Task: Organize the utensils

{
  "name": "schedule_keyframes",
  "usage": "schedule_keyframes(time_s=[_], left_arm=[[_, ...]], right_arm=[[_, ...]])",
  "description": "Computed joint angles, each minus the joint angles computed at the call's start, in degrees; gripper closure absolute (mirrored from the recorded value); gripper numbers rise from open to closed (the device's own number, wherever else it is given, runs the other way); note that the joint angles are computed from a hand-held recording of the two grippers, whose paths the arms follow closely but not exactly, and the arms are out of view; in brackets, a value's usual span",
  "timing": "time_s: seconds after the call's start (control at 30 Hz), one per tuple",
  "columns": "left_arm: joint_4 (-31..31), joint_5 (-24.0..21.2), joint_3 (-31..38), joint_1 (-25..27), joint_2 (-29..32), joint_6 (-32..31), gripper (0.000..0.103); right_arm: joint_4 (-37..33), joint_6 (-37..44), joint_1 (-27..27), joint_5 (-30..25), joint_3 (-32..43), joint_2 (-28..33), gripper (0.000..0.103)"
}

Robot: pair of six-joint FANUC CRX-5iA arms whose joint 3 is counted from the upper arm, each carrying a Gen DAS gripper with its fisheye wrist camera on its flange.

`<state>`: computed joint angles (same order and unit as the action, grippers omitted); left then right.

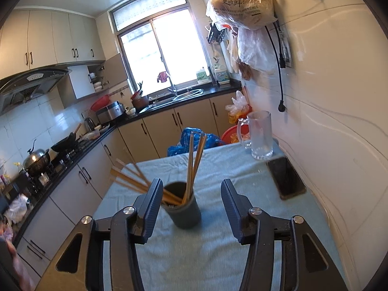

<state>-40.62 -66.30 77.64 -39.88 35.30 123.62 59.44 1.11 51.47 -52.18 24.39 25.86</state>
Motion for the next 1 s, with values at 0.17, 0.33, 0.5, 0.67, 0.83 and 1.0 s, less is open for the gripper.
schedule_keyframes(time_s=[0.17, 0.33, 0.5, 0.67, 0.83, 1.0], left_arm=[[-14.6, -1.9, -9.44, -4.99, -6.85, 9.79, 0.0], [-22.67, -4.92, -15.28, -8.58, -10.4, 14.43, 0.0], [-27.08, -4.82, -20.49, -10.75, -12.85, 17.54, 0.0], [-17.76, -2.39, -21.19, -8.01, -12.48, 13.23, 0.0], [-10.72, -6.42, -16.69, -6.59, -8.13, 7.61, 0.0], [-5.08, -8.75, -13.71, -5.46, -4.73, 3.46, 0.0]], right_arm=[[2.07, -3.41, 2.17, -1.01, -4.18, -2.07, 0.043], [4.14, -7.04, 4.21, -2.67, -7.25, -3.21, 0.04], [5.42, -10.73, 6.06, -5.13, -9.52, -3.8, 0.037], [5.51, -10.11, 7.11, -8.79, -9.39, -3.15, 0.036], [4.25, -9.91, 7.11, -9.11, -10.1, -3.31, 0.035], [3.16, -8.92, 6.87, -9.9, -9.71, -2.54, 0.035]])
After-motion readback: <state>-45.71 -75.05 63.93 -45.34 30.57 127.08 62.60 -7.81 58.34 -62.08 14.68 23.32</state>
